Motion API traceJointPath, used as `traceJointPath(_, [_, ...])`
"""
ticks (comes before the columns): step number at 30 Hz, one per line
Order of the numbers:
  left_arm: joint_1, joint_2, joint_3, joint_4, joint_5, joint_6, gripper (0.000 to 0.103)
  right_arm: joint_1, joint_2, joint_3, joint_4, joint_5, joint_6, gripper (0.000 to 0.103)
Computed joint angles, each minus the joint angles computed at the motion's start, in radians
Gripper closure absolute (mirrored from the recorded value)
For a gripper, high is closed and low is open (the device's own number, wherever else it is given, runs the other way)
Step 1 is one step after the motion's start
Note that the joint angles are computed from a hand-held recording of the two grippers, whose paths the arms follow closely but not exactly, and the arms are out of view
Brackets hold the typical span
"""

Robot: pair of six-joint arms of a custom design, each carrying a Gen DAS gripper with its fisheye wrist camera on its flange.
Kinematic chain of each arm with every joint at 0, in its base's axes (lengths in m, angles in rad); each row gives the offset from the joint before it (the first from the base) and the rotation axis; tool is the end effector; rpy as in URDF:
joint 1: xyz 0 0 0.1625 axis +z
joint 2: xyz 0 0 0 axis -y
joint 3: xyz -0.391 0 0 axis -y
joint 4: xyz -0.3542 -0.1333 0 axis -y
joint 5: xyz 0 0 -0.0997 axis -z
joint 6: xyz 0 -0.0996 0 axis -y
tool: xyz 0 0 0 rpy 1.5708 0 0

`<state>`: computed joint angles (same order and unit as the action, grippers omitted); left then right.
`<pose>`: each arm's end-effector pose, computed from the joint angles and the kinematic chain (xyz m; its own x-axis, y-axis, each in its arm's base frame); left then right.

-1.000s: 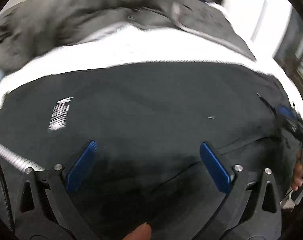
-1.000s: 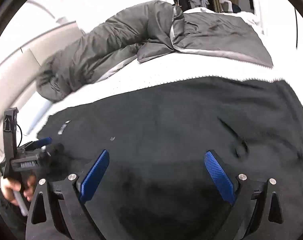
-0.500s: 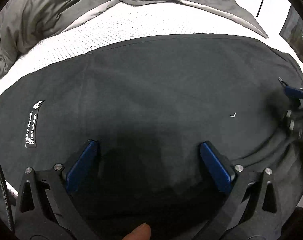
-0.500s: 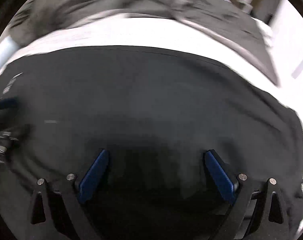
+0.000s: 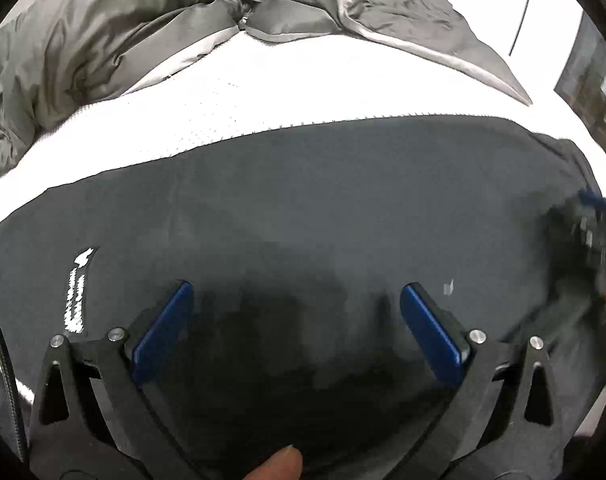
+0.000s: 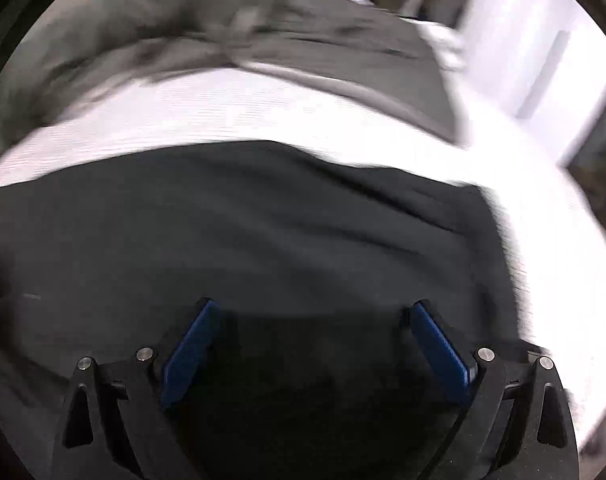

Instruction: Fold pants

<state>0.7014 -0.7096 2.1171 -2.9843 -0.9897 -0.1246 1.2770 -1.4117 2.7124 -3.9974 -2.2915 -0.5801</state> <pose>-0.2258 -0.4368 -0.0149 -0.6326 0.5513 -0.5439 0.6907 0.7194 -0.0742 -0.0126 -0.2750 0.2650 -0.5255 0.4331 0.7323 -0.1954 0.7763 -0.5993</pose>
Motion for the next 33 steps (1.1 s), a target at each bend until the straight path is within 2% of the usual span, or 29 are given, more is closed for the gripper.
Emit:
traceJointPath(1, [0.004, 0.019, -0.023, 0.015, 0.002, -0.014, 0.0, 0.027, 0.013, -0.027, 0.085, 0.036, 0.026, 0.005])
traceJointPath(3, [0.015, 0.065, -0.078, 0.064, 0.016, -0.016, 0.0, 0.063, 0.068, -0.087, 0.186, 0.05, 0.046, 0.005])
traceJointPath(6, [0.026, 0.104, -0.128, 0.106, 0.031, 0.01, 0.0, 0.101, 0.175, -0.165, 0.206, -0.03, 0.0, 0.005])
traceJointPath(7, [0.034, 0.102, -0.136, 0.112, 0.02, 0.014, 0.0, 0.095, 0.17, -0.174, 0.218, -0.032, -0.026, 0.005])
traceJointPath(9, [0.048, 0.092, -0.153, 0.138, 0.034, -0.009, 0.0, 0.055, 0.106, -0.175, 0.241, -0.028, -0.03, 0.005])
traceJointPath(10, [0.057, 0.087, -0.158, 0.145, 0.047, -0.024, 0.0, 0.023, 0.086, -0.187, 0.192, -0.079, -0.04, 0.005])
traceJointPath(12, [0.071, 0.082, -0.173, 0.167, 0.109, -0.072, 0.0, -0.052, 0.045, -0.198, 0.121, -0.119, -0.045, 0.004])
traceJointPath(13, [0.077, 0.081, -0.182, 0.178, 0.152, -0.1, 0.0, -0.118, -0.018, -0.192, 0.136, -0.091, -0.014, 0.004])
traceJointPath(14, [0.086, 0.076, -0.186, 0.181, 0.162, -0.113, 0.0, -0.172, -0.098, -0.173, 0.193, -0.021, 0.045, 0.004])
traceJointPath(15, [0.093, 0.074, -0.193, 0.186, 0.164, -0.126, 0.0, -0.195, -0.155, -0.161, 0.25, 0.028, 0.091, 0.005])
traceJointPath(16, [0.098, 0.069, -0.193, 0.187, 0.168, -0.136, 0.0, -0.192, -0.169, -0.161, 0.266, 0.035, 0.095, 0.005])
traceJointPath(18, [0.086, 0.068, -0.191, 0.175, 0.183, -0.161, 0.001, -0.115, -0.092, -0.187, 0.187, -0.047, 0.025, 0.005])
traceJointPath(19, [0.07, 0.072, -0.182, 0.15, 0.189, -0.162, 0.001, -0.094, -0.078, -0.187, 0.176, -0.051, 0.007, 0.005])
traceJointPath(22, [0.041, 0.109, -0.183, 0.044, 0.121, -0.058, 0.001, 0.004, -0.037, -0.226, 0.277, -0.026, 0.016, 0.005])
traceJointPath(23, [0.037, 0.126, -0.194, 0.046, 0.093, -0.032, 0.001, 0.035, -0.014, -0.25, 0.324, -0.014, 0.027, 0.005])
traceJointPath(25, [0.036, 0.156, -0.224, 0.107, 0.087, -0.037, 0.001, 0.075, 0.027, -0.296, 0.436, 0.017, 0.067, 0.005])
traceJointPath(27, [0.049, 0.174, -0.244, 0.128, 0.077, -0.041, 0.0, 0.116, 0.107, -0.356, 0.494, -0.001, 0.086, 0.005])
traceJointPath(29, [0.065, 0.164, -0.244, 0.12, 0.065, -0.031, 0.0, 0.123, 0.174, -0.418, 0.488, -0.061, 0.029, 0.005])
traceJointPath(30, [0.067, 0.16, -0.24, 0.116, 0.097, -0.035, 0.0, 0.12, 0.192, -0.439, 0.483, -0.074, 0.012, 0.004])
traceJointPath(32, [0.089, 0.146, -0.242, 0.12, 0.141, -0.068, 0.0, 0.09, 0.18, -0.459, 0.462, -0.102, 0.003, 0.003])
traceJointPath(33, [0.103, 0.13, -0.238, 0.129, 0.135, -0.089, 0.0, 0.075, 0.164, -0.463, 0.456, -0.116, 0.014, 0.003])
